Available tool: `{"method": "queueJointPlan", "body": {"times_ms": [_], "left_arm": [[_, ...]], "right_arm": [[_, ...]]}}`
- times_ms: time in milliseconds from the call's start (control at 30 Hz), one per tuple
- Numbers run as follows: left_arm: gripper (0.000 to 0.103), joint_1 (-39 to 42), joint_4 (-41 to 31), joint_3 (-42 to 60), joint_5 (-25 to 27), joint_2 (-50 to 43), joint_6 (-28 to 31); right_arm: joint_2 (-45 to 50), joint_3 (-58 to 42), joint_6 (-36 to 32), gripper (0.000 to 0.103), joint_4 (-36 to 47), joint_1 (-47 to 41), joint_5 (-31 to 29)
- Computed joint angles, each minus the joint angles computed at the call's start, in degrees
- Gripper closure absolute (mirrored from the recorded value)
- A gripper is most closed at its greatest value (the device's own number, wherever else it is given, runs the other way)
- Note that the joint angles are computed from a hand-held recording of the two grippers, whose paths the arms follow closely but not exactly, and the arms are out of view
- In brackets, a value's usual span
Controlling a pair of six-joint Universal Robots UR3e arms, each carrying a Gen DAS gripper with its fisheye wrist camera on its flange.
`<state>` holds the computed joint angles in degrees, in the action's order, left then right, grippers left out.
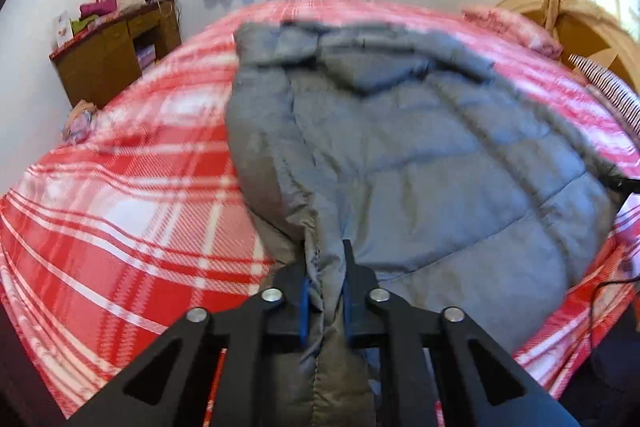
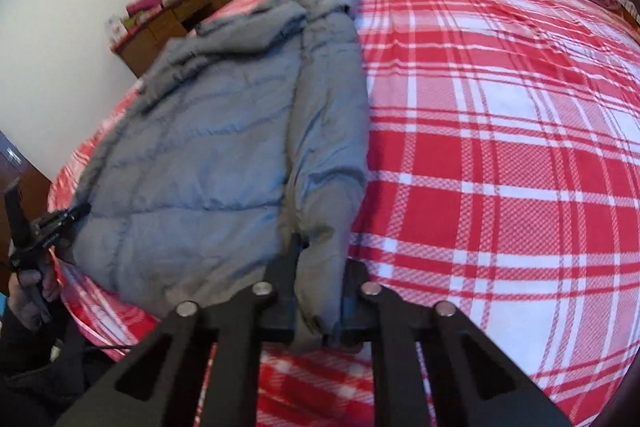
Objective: Fold large clothes
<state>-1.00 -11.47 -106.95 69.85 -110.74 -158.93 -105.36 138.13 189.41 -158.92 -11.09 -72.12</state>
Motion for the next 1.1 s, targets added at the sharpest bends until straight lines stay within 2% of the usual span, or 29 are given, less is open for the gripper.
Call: {"method": "queueJointPlan", "body": {"times_ms": [100, 200, 267, 367, 433, 467, 500, 533, 600, 667, 733, 767, 833, 900, 967, 1033, 1100], "left_arm": [[0.095, 3.2, -0.7, -3.6, -5.4, 7.7, 1.1], [0.096, 7.9, -4.7, -6.7, -12.9, 16.8, 1.9], [0.097, 11.2, -9.4, -7.5, -18.2, 22.5, 3.1], [0.097, 16.5, -16.6, -7.7, -25.7, 30.6, 4.2], [0.097, 18.8, -20.2, -6.4, -28.9, 33.5, 4.0], [0.097, 19.0, -19.9, -6.1, -29.3, 34.0, 3.4], [0.097, 19.2, -19.4, -5.6, -29.8, 34.2, 2.9], [0.097, 18.6, -18.3, -5.0, -29.3, 33.4, 2.6], [0.097, 15.6, -13.8, -2.0, -26.0, 28.0, 1.0], [0.097, 10.2, -4.8, 3.1, -18.3, 18.5, -2.3], [0.095, 6.1, 1.2, 9.5, -12.4, 9.3, -5.0], [0.093, 4.4, 2.5, 13.8, -9.8, 4.6, -6.4], [0.09, 2.1, 5.5, 20.8, -6.5, -2.8, -8.1], [0.075, -1.2, 8.3, 28.7, 1.3, -9.8, -9.1], [0.027, -4.1, 11.9, 35.9, 10.9, -15.7, -11.2], [0.012, -5.8, 14.2, 43.0, 16.4, -21.1, -13.6], [0.011, -6.4, 6.2, 55.0, 18.8, -27.5, -15.4]], "right_arm": [[-10.0, 2.4, -0.5, 0.092, 3.7, -4.2, 4.6], [-23.5, 2.3, -2.8, 0.093, 13.8, -10.0, 10.4], [-33.7, 0.3, -4.9, 0.093, 23.6, -15.1, 14.3], [-43.2, -4.4, -8.1, 0.093, 35.0, -22.7, 21.7], [-49.2, -8.8, -11.5, 0.093, 44.7, -30.2, 28.1], [-48.8, -9.1, -10.8, 0.093, 43.2, -30.7, 29.2], [-46.2, -9.1, -7.6, 0.093, 37.4, -28.8, 28.1], [-41.1, -8.8, -3.2, 0.093, 28.1, -24.7, 24.6], [-29.1, -9.2, 2.2, 0.093, 13.0, -17.9, 18.4], [-17.1, -11.0, 5.4, 0.093, 2.4, -14.4, 15.5], [-5.1, -15.0, 8.4, 0.093, -5.4, -10.9, 11.2], [0.9, -18.4, 8.9, 0.093, -6.8, -10.6, 11.2], [8.7, -22.6, 12.1, 0.093, -11.0, -8.1, 6.8], [14.1, -26.9, 13.1, 0.093, -11.4, -7.8, 5.6], [20.7, -33.7, 14.1, 0.093, -10.1, -6.7, 3.0], [24.8, -38.2, 14.5, 0.093, -9.0, -6.2, 1.8], [30.0, -45.0, 15.4, 0.093, -6.9, -4.7, -0.6]]}}
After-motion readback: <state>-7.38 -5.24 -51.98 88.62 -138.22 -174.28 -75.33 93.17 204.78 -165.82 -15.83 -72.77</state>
